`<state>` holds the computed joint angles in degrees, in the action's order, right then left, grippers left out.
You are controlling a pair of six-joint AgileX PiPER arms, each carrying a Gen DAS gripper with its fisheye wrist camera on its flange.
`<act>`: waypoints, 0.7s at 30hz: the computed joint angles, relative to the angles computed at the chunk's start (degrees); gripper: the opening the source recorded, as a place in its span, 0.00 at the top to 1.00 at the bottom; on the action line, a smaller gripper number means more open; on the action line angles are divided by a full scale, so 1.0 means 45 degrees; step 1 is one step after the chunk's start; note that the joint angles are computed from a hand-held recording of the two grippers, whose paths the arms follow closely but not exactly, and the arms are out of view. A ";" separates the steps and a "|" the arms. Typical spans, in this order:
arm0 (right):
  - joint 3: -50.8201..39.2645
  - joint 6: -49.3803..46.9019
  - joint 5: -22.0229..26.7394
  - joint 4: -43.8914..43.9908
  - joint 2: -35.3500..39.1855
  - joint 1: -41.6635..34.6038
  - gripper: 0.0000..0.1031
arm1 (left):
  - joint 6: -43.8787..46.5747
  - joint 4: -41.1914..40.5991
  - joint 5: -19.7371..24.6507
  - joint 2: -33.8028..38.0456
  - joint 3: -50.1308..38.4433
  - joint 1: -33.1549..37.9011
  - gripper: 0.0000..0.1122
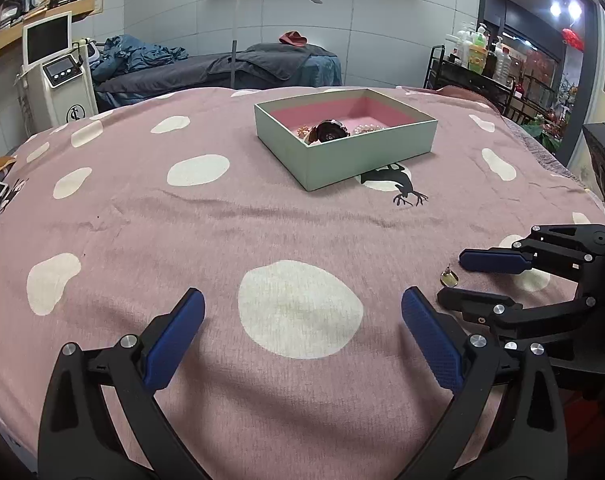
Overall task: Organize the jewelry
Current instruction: 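Withdraw both tools and move the right tool toward the last gold earring, then close the right tool on the last gold earring, then carry the earring in the right tool into the pink-lined box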
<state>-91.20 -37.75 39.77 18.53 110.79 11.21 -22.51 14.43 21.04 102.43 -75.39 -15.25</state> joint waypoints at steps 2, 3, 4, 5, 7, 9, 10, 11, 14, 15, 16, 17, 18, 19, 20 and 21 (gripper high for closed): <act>-0.0031 0.0211 -0.0012 -0.0041 0.0052 0.0021 0.67 | 0.0135 -0.0175 0.0020 -0.0018 0.0015 0.0018 0.13; -0.0080 0.0303 0.0019 0.0004 0.0088 0.0006 0.68 | 0.0116 -0.0139 0.0038 -0.0012 0.0006 0.0009 0.13; -0.0115 0.0345 0.0020 0.0011 0.0115 0.0007 0.69 | 0.0036 -0.0044 0.0040 -0.0021 0.0016 -0.0019 0.13; -0.0048 0.0345 -0.0072 -0.0015 0.0089 0.0042 0.72 | 0.0036 -0.0028 0.0059 -0.0017 -0.0001 -0.0034 0.13; 0.0091 0.0311 -0.0192 -0.0026 0.0019 0.0115 0.77 | 0.0101 -0.0084 0.0084 0.0014 -0.0047 -0.0053 0.13; 0.0145 0.0175 -0.0192 0.0098 -0.0008 0.0147 0.83 | 0.0125 -0.0085 0.0128 0.0064 -0.0117 -0.0081 0.13; 0.0158 0.0117 -0.0171 0.0174 -0.0014 0.0142 0.85 | 0.0088 -0.0034 0.0154 0.0085 -0.0158 -0.0099 0.13; 0.0165 0.0069 -0.0157 0.0253 -0.0014 0.0126 0.87 | 0.0105 -0.0045 0.0146 0.0093 -0.0172 -0.0110 0.13; 0.0167 -0.0145 -0.0097 0.0581 0.0000 0.0012 0.87 | 0.0154 -0.0069 0.0190 0.0132 -0.0255 -0.0141 0.13; 0.0178 -0.0228 -0.0082 0.0717 -0.0003 -0.0031 0.87 | 0.0164 -0.0046 0.0187 0.0147 -0.0277 -0.0144 0.13; 0.0205 -0.0294 -0.0077 0.0811 -0.0016 -0.0059 0.88 | 0.0123 0.0017 0.0222 0.0173 -0.0325 -0.0158 0.13; 0.0203 -0.0378 -0.0053 0.0940 -0.0016 -0.0105 0.88 | 0.0073 0.0075 0.0248 0.0185 -0.0352 -0.0164 0.13; 0.0189 -0.0432 -0.0014 0.1070 -0.0012 -0.0150 0.88 | 0.0052 0.0098 0.0251 0.0190 -0.0373 -0.0158 0.13; 0.0170 -0.0472 0.0037 0.1205 -0.0006 -0.0195 0.88 | 0.0039 0.0110 0.0238 0.0185 -0.0384 -0.0152 0.13; 0.0133 -0.0540 0.0122 0.1380 0.0006 -0.0265 0.88 | 0.0032 0.0121 0.0228 0.0169 -0.0378 -0.0147 0.13; 0.0088 -0.0621 0.0221 0.1569 0.0025 -0.0345 0.88 | 0.0011 0.0156 0.0241 0.0166 -0.0401 -0.0141 0.13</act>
<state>-90.80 -40.55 40.77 25.59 110.90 9.66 -22.47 15.14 22.12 103.18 -77.20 -15.89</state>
